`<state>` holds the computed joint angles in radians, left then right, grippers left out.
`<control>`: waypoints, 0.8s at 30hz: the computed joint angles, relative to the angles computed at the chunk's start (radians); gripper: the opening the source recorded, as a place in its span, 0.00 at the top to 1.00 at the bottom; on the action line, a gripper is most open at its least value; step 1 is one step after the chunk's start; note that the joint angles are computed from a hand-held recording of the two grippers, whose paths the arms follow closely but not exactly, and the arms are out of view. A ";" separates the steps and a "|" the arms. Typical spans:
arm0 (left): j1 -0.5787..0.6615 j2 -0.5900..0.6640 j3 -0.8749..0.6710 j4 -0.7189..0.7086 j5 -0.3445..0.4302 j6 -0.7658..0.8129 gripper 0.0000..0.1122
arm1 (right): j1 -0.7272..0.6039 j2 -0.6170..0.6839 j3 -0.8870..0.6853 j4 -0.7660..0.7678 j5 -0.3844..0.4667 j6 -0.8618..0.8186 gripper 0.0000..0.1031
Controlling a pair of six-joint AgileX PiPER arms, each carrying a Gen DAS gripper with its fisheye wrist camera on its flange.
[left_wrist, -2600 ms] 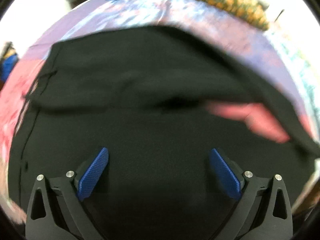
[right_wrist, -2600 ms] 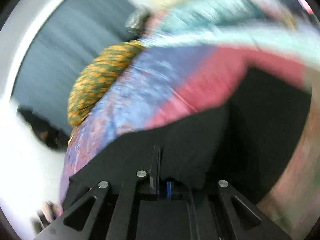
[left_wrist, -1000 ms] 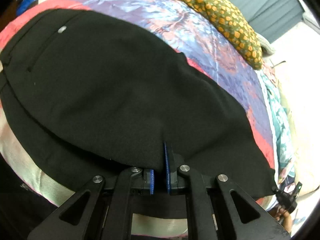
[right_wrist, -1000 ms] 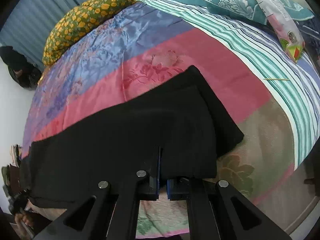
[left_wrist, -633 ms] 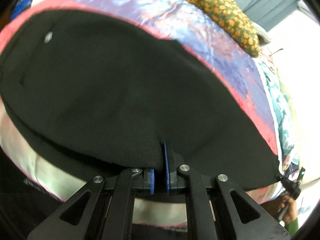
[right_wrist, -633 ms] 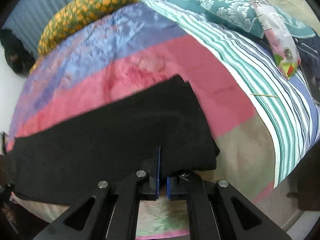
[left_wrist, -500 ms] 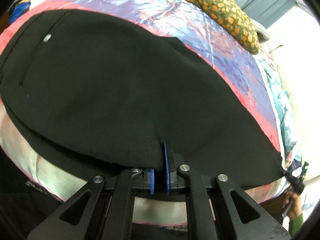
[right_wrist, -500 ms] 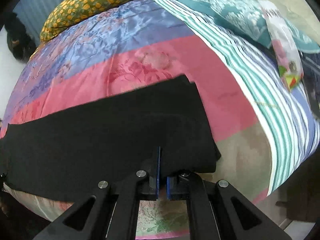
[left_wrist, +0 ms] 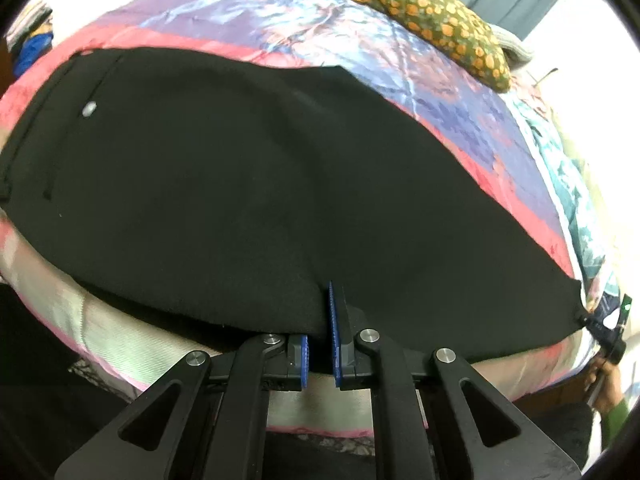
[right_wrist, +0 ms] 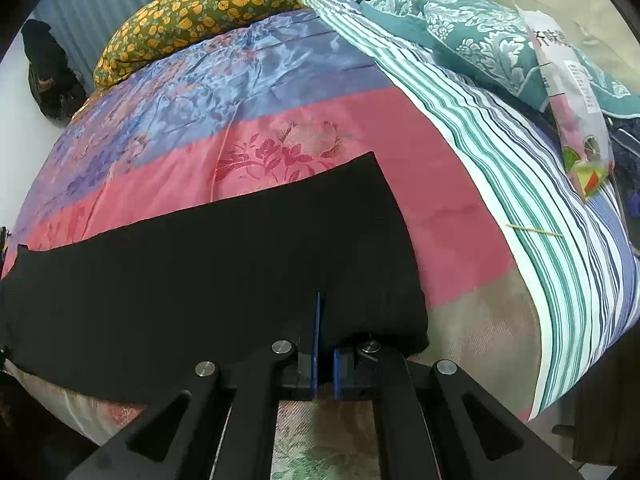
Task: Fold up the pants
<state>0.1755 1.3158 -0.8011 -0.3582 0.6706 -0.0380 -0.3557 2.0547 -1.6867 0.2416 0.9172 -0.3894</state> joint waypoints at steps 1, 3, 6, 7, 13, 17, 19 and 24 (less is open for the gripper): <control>0.006 -0.005 0.001 -0.006 0.007 0.005 0.94 | -0.001 -0.007 0.005 0.001 0.000 0.002 0.95; 0.009 -0.011 0.005 0.000 0.024 -0.005 0.94 | -0.006 -0.002 -0.003 -0.007 0.009 0.013 0.95; -0.003 -0.011 0.007 0.026 0.033 -0.034 0.94 | 0.024 0.003 -0.012 -0.105 0.015 0.109 0.60; -0.001 -0.013 0.009 0.026 0.036 -0.034 0.94 | 0.025 0.000 -0.010 -0.128 0.022 0.130 0.50; -0.031 -0.018 -0.010 0.096 0.079 -0.088 0.92 | 0.084 -0.187 0.191 -0.306 -0.145 0.246 0.21; -0.002 -0.064 -0.014 0.117 0.196 -0.112 0.74 | 0.156 -0.325 0.292 -0.485 -0.217 0.394 0.20; 0.019 -0.138 -0.007 0.125 0.259 -0.100 0.73 | 0.205 -0.377 0.312 -0.520 -0.223 0.453 0.20; 0.113 -0.170 -0.069 0.131 0.161 0.020 0.40 | 0.369 -0.458 0.360 -0.393 -0.277 0.480 0.08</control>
<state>0.2889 1.1460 -0.8698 -0.2276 0.8320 -0.0177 0.0137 1.5962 -1.3267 -0.1515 0.6400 0.0910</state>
